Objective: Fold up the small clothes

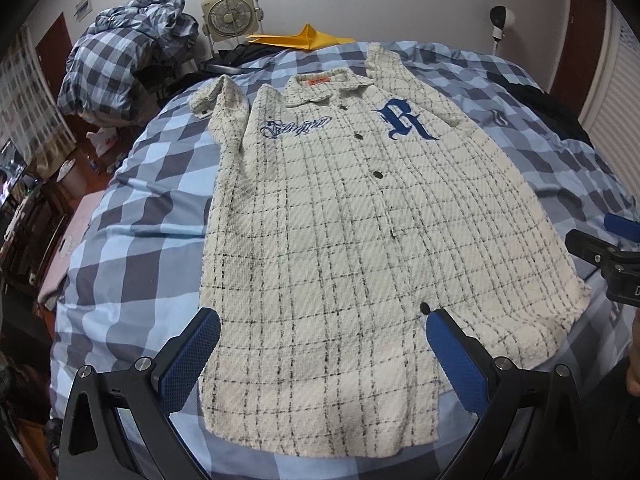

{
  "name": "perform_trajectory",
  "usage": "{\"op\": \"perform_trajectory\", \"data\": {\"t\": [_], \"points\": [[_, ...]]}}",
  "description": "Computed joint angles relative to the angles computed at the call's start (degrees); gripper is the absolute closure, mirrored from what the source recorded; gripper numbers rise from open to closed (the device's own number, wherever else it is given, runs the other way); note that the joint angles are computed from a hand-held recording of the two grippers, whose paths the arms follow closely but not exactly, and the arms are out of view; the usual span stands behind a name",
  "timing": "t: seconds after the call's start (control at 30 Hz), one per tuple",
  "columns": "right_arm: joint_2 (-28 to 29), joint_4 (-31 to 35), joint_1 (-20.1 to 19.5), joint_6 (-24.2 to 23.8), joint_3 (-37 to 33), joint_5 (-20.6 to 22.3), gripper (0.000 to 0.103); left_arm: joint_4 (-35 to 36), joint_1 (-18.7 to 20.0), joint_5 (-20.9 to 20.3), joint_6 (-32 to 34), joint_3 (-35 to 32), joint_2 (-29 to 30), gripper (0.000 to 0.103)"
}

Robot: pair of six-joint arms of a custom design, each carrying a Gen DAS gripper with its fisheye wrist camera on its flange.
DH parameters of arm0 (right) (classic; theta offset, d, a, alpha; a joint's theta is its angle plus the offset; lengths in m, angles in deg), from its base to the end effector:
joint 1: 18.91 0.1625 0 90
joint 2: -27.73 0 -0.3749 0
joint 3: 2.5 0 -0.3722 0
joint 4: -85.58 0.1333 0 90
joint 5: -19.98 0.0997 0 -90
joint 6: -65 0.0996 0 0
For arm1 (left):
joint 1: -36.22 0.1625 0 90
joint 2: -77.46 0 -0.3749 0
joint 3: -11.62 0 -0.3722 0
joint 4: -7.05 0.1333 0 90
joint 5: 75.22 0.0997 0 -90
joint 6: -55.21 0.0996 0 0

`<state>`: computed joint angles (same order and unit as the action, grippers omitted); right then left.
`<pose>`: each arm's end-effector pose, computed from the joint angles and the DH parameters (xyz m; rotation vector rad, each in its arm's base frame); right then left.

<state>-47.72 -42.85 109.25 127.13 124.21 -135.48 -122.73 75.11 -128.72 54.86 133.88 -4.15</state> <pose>0.2901 -0.3000 0.1726 -0.2875 -2.0845 0.8843 -0.2181 -0.4233 0.2094 1.0943 2.2918 -0.3462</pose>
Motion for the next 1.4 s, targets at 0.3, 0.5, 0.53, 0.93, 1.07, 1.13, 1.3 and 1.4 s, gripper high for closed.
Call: {"op": "perform_trajectory", "data": {"t": [0.3, 0.5, 0.53, 0.93, 1.07, 1.13, 1.3, 1.4], "points": [[-1.3, -2.8, -0.4, -0.8, 1.0, 1.0, 0.001, -0.1, -0.1, 0.3, -0.1, -0.1, -0.1, 0.000], [-2.8, -13.6, -1.9, -6.8, 3.9, 3.6, 0.001, -0.3, 0.7, 0.2, -0.1, -0.8, 0.4, 0.000], [-2.9, -13.6, -2.0, -6.5, 4.1, 3.7, 0.001, 0.0, 0.7, 0.2, -0.3, -0.9, 0.4, 0.000], [-11.1, -11.9, -6.2, -9.4, 4.0, 4.4, 0.001, 3.3, -0.1, 2.3, -0.4, -1.1, -1.2, 0.000], [-11.4, -11.7, -12.6, -21.3, -1.0, 5.2, 0.001, 5.4, 1.1, 1.3, -1.2, -3.5, -0.8, 0.000], [-10.7, -13.0, -16.6, -27.4, -4.5, 6.8, 0.001, 6.5, 2.4, -0.5, -2.2, -5.3, -0.3, 0.000], [-5.7, -17.5, -27.7, -39.2, -16.1, 13.4, 0.001, 6.2, 4.0, -0.2, -1.3, -7.7, 1.3, 0.000], [0.7, -20.9, -34.2, -45.1, -25.7, 15.9, 0.001, 5.0, 4.4, 2.6, 0.4, -8.9, 3.1, 0.000]]}}
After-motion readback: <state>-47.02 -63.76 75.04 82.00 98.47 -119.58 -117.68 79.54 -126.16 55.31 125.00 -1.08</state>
